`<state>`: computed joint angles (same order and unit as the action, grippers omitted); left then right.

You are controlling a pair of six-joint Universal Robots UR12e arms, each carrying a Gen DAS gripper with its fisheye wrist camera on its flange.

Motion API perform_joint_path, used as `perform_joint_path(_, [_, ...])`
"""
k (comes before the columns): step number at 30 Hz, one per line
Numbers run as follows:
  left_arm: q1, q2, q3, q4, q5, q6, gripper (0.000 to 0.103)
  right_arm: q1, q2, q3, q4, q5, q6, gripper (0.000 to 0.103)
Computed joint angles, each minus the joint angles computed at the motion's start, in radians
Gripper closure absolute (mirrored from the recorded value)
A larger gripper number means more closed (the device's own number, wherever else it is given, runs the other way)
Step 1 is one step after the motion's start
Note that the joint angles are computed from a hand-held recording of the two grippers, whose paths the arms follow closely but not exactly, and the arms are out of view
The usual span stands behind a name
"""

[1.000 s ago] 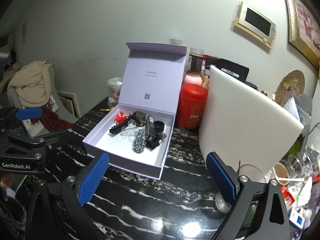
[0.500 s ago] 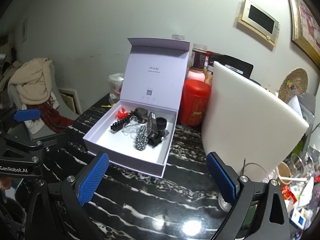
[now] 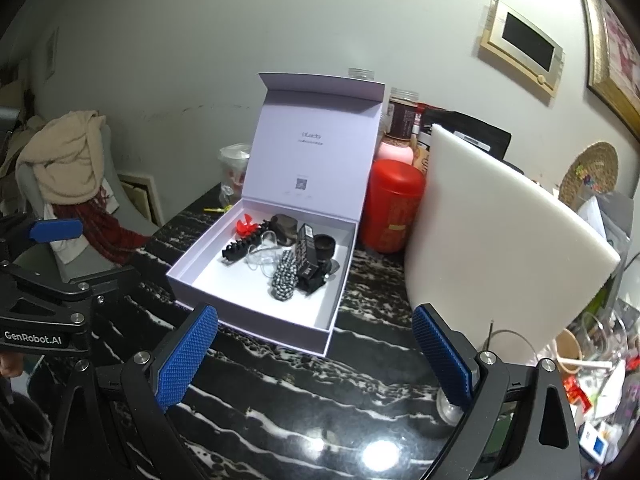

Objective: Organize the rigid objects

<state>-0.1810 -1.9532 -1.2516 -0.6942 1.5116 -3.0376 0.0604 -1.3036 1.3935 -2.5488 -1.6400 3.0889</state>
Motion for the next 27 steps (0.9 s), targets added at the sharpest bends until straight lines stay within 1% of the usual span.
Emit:
perform_joint_path(19, [0.003,0.001,-0.001,-0.018,-0.014,0.005,0.000,0.002,0.000,0.003,0.011,-0.008,-0.002,0.004])
perform_joint_path(23, [0.001,0.001,-0.003,-0.011,-0.001,0.011,0.000,0.002,0.000,0.004,0.015,-0.011,-0.003,0.004])
perform_joint_path(27, [0.004,0.001,-0.007,-0.003,-0.019,0.016,0.000,0.003,0.001,0.004,0.017,-0.013,-0.004,0.004])
